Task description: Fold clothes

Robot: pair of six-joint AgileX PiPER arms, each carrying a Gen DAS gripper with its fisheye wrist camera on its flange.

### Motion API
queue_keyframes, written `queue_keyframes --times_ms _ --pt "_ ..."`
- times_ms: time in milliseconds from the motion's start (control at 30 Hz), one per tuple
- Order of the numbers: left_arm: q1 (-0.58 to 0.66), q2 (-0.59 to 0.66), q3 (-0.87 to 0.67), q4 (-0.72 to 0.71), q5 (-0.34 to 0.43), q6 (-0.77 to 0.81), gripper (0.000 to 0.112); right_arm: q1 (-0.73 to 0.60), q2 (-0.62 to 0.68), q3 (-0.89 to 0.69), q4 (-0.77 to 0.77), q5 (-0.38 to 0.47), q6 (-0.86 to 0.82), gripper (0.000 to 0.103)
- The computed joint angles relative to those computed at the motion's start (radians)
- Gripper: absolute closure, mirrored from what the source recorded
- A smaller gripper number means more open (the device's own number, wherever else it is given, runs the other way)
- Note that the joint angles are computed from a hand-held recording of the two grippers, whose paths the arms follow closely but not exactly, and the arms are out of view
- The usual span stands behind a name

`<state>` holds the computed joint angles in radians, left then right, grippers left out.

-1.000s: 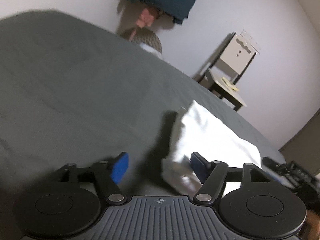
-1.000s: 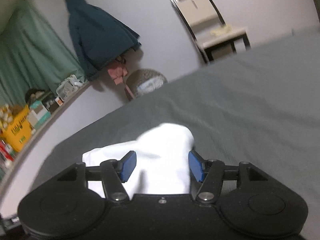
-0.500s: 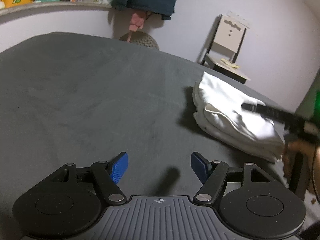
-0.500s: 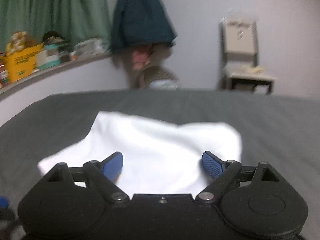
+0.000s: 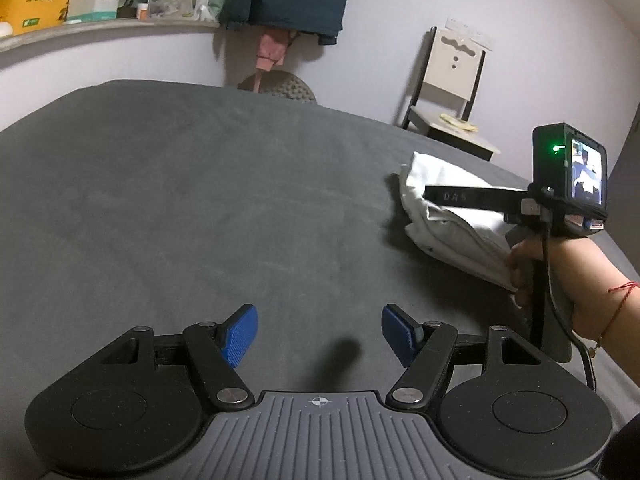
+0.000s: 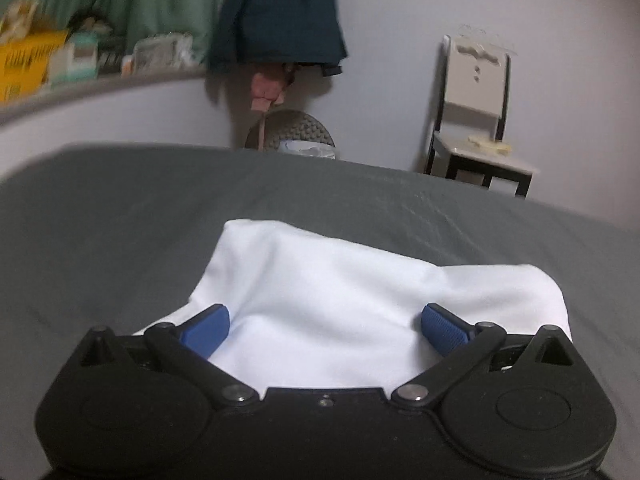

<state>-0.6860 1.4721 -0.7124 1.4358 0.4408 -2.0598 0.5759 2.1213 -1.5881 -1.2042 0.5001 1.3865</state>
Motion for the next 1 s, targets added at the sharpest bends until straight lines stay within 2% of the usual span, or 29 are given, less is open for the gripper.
queue_keyframes --times_ms 67,100,167,200,300,367,467,567,667,800,900,933,1000 --pt "0.006 0.0 -0.002 0.009 -0.009 -0.009 0.043 0.006 -0.066 0.087 -0.065 -0.04 0.089 0.0" --pt "0.008 0.001 -0.004 0.017 -0.015 -0.015 0.043 0.018 -0.108 0.148 -0.144 -0.04 0.18 0.0" --pt "0.009 0.004 -0.01 0.028 -0.023 -0.02 0.043 0.049 -0.177 0.252 -0.278 0.0 0.319 0.0" --pt "0.006 0.009 -0.016 0.028 -0.022 -0.014 0.043 0.059 -0.198 0.282 -0.286 0.02 0.328 0.0" --pt "-0.004 0.025 -0.039 0.005 -0.016 0.018 0.043 0.042 -0.226 0.32 -0.102 0.007 0.196 0.0" --pt "-0.01 0.024 -0.046 -0.016 -0.014 0.041 0.043 0.037 -0.268 0.385 -0.068 -0.031 0.214 0.0" --pt "-0.023 0.012 -0.052 -0.055 0.001 0.092 0.043 0.082 -0.315 0.429 0.002 0.013 0.144 0.0" --pt "-0.032 -0.002 -0.053 -0.086 0.015 0.145 0.043 0.154 -0.394 0.525 -0.066 0.072 0.315 0.0" --pt "-0.037 -0.013 -0.045 -0.069 0.02 0.149 0.043 0.246 -0.454 0.606 -0.117 0.212 0.484 0.0" --pt "-0.045 -0.007 -0.034 0.032 0.017 0.105 0.043 0.323 -0.463 0.689 -0.212 0.324 0.623 0.0" --pt "-0.041 0.008 -0.041 0.079 0.024 0.119 0.043 0.308 -0.424 0.68 -0.16 0.318 0.553 0.0" --pt "-0.034 0.013 -0.043 0.094 0.021 0.126 0.043 0.286 -0.411 0.662 -0.109 0.292 0.51 0.0" --pt "-0.008 0.026 -0.05 0.119 0.005 0.134 0.043 0.252 -0.406 0.657 -0.064 0.244 0.538 0.0"
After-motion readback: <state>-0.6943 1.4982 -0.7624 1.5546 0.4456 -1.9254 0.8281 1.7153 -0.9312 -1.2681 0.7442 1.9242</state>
